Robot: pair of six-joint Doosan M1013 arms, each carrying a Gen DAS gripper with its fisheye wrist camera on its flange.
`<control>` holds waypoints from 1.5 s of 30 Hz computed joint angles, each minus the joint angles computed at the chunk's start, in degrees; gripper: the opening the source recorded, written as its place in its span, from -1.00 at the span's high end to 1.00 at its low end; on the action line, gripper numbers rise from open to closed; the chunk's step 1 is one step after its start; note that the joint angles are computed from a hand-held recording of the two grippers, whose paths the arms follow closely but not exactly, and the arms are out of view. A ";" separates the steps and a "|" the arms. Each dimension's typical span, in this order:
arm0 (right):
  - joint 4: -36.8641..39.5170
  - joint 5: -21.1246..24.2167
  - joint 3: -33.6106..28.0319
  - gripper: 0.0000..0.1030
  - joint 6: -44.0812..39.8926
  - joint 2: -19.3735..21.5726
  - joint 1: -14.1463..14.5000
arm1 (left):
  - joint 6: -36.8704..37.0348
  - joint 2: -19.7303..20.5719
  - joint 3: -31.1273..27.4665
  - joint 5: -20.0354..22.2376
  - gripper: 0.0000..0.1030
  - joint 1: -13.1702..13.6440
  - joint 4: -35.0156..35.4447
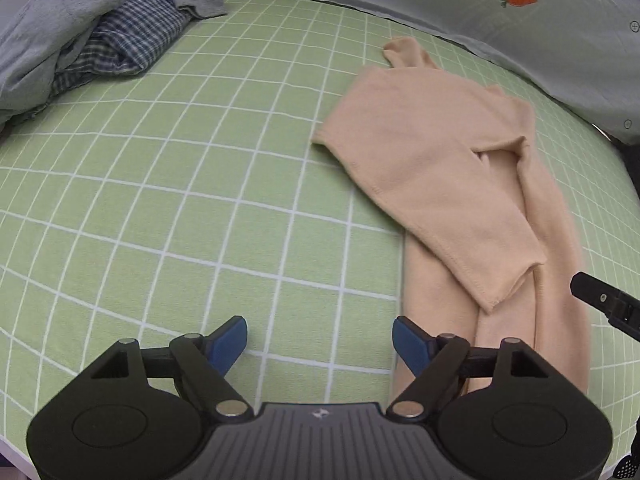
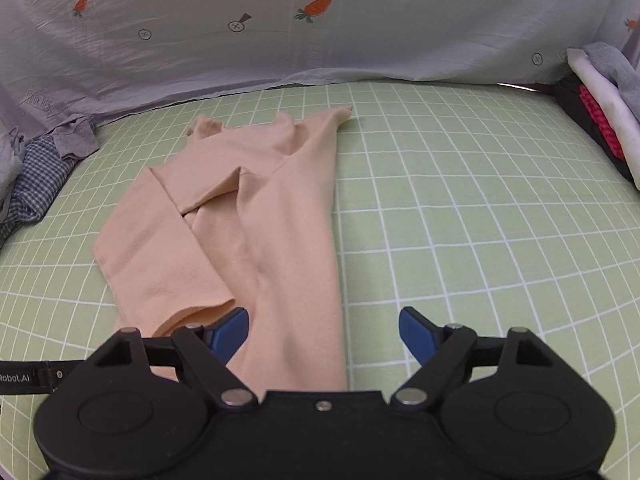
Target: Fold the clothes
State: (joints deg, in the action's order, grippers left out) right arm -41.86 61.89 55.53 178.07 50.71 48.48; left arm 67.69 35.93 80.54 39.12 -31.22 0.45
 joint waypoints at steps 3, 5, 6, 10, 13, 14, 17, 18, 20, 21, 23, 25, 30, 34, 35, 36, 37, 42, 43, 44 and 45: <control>-0.11 -2.20 -2.40 -0.57 -3.60 1.22 -0.09 | -0.93 -0.21 0.73 -0.21 -0.71 0.22 1.35; 0.20 -3.09 -4.15 -0.56 -6.26 2.16 -0.19 | -0.68 -0.22 0.94 -0.31 -0.75 0.19 2.43; 0.47 -3.36 -5.05 -0.54 -7.52 2.65 -0.25 | -0.23 -0.20 0.97 -0.34 -0.79 0.16 2.61; 2.42 -4.81 -7.30 -0.44 -10.01 4.03 -0.77 | 2.51 0.36 0.37 0.36 -0.96 0.09 1.63; 4.83 -4.97 -8.85 -0.45 -11.19 5.04 -1.30 | 1.86 0.63 0.05 0.75 -1.00 -0.15 2.40; 5.64 -4.87 -9.40 -0.45 -11.52 5.39 -1.46 | 1.08 0.54 0.28 0.29 -1.00 -0.20 2.68; 7.35 -6.01 -9.55 -0.38 -11.12 5.56 -1.81 | 0.36 0.23 0.89 -0.76 -1.00 -0.26 3.24; 7.81 -6.90 -9.13 -0.11 -10.61 5.35 -1.89 | 0.63 0.18 0.98 -0.76 -1.00 -0.37 3.72; 8.32 -8.65 -8.00 0.29 -9.96 4.67 -1.87 | 2.27 0.43 0.52 0.55 -1.00 -0.83 5.51; 8.46 -9.28 -7.58 0.56 -9.96 4.39 -1.82 | 3.32 0.61 0.23 1.34 -1.00 -1.13 6.64; 7.97 -8.64 -7.77 0.90 -12.46 4.22 -1.40 | 3.94 0.71 0.11 2.00 -1.00 -1.43 7.65; 6.51 -9.69 -6.59 0.90 -11.91 3.39 -0.97 | 3.80 0.78 -0.17 2.54 -1.00 -1.36 7.65; 1.60 -12.72 -1.45 0.91 -1.33 -0.10 0.36 | 4.61 0.85 -0.57 3.53 -1.00 -1.15 7.08; -2.44 -11.93 1.74 0.92 6.63 -2.52 1.97 | 6.88 0.39 0.14 2.61 -1.00 -0.88 5.11; -2.98 -11.67 3.09 0.92 8.62 -3.35 2.41 | 7.98 0.17 0.43 2.22 -1.00 -0.67 3.67; -3.05 -11.11 4.00 0.92 9.94 -3.89 2.79 | 8.81 -0.15 0.90 1.55 -1.00 -0.35 1.59; -2.79 -10.37 5.06 0.92 11.62 -4.52 3.23 | 9.66 -0.49 1.40 0.88 -1.00 -0.04 -0.58; 0.74 -10.31 10.05 0.92 20.02 -6.82 4.72 | 12.94 -2.62 4.71 -2.83 -1.00 0.48 -7.67; 2.17 -10.22 10.50 0.92 20.29 -6.92 4.86 | 13.45 -2.89 5.09 -3.24 -1.00 0.31 -7.60; 3.15 -10.22 10.81 0.92 20.64 -6.99 4.97 | 13.97 -3.17 5.45 -3.62 -1.00 0.13 -7.51; 3.57 -10.80 11.46 0.92 21.83 -7.22 5.05 | 14.54 -3.40 5.71 -3.80 -1.00 -0.08 -7.34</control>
State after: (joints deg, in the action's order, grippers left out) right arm -38.29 51.10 66.98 199.90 43.49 53.53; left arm 82.24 32.53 86.25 35.32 -31.31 -6.89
